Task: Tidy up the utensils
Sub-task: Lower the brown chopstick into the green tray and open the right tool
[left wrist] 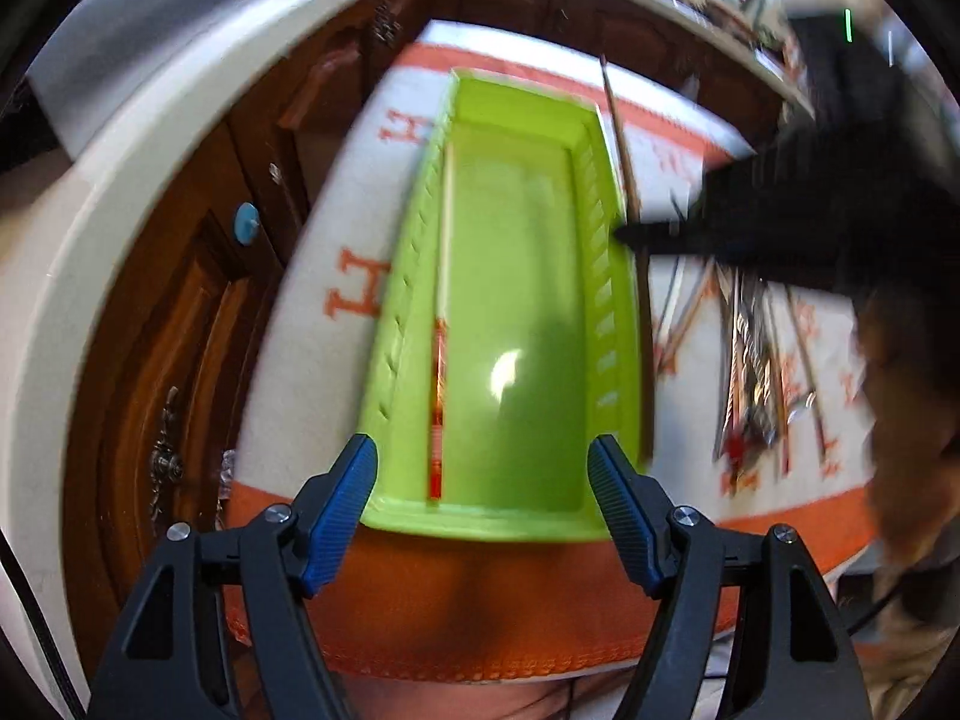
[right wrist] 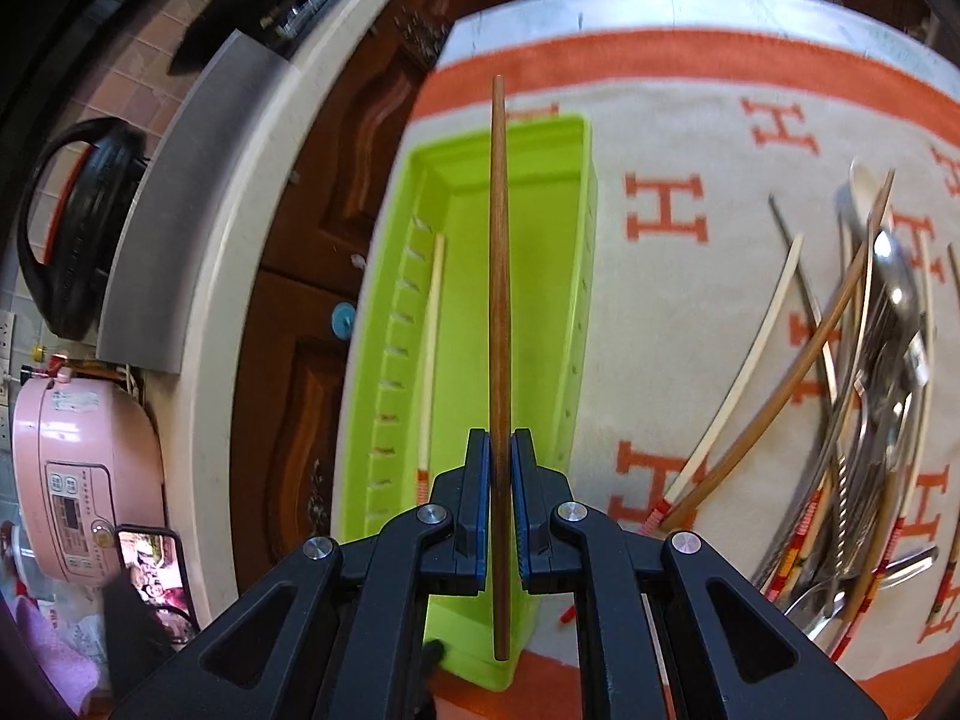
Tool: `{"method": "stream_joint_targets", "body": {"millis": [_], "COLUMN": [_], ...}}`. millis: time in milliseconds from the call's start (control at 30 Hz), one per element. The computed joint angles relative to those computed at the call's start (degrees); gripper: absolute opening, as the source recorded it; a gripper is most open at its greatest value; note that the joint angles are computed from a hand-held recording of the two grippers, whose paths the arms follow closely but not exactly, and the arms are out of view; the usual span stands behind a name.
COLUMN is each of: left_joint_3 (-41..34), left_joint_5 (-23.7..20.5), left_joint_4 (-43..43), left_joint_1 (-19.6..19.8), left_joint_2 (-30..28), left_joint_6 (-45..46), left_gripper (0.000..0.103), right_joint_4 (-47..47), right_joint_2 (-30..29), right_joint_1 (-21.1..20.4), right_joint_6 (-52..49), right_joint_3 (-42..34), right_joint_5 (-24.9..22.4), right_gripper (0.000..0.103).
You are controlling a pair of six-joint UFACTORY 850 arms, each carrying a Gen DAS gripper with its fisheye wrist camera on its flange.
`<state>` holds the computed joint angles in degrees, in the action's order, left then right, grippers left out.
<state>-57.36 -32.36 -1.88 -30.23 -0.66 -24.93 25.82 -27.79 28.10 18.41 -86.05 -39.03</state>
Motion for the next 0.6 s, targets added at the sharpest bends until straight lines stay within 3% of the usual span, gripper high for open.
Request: {"method": "stream_joint_targets", "body": {"millis": [200, 267, 367, 600], "left_joint_3": [-1.5, -2.3, -2.7, -3.4], "left_joint_5": [0.7, -0.5, -1.2, -2.2], "left_joint_4": [14.1, 18.6, 20.6, 22.0], "left_joint_1": [1.4, 1.4, 1.4, 0.1], "left_joint_2": [1.5, 1.0, 0.4, -0.5], "left_joint_6": [-15.5, -20.2, -22.1, -23.4], "left_gripper": [0.074, 0.074, 0.074, 0.074], "right_joint_4": [3.5, 3.9, 6.7, 4.2], "right_joint_2": [-1.5, -2.0, -1.4, 3.3], "right_joint_1": [-0.1, -0.1, -0.1, 0.6], "right_joint_6": [-2.9, -3.9, -6.4, -7.5], "right_joint_3": [0.4, 0.1, 1.4, 4.8], "right_joint_5": [-1.7, -2.5, -1.6, 0.6], "right_gripper": [0.007, 0.013, 0.021, 0.021]}}
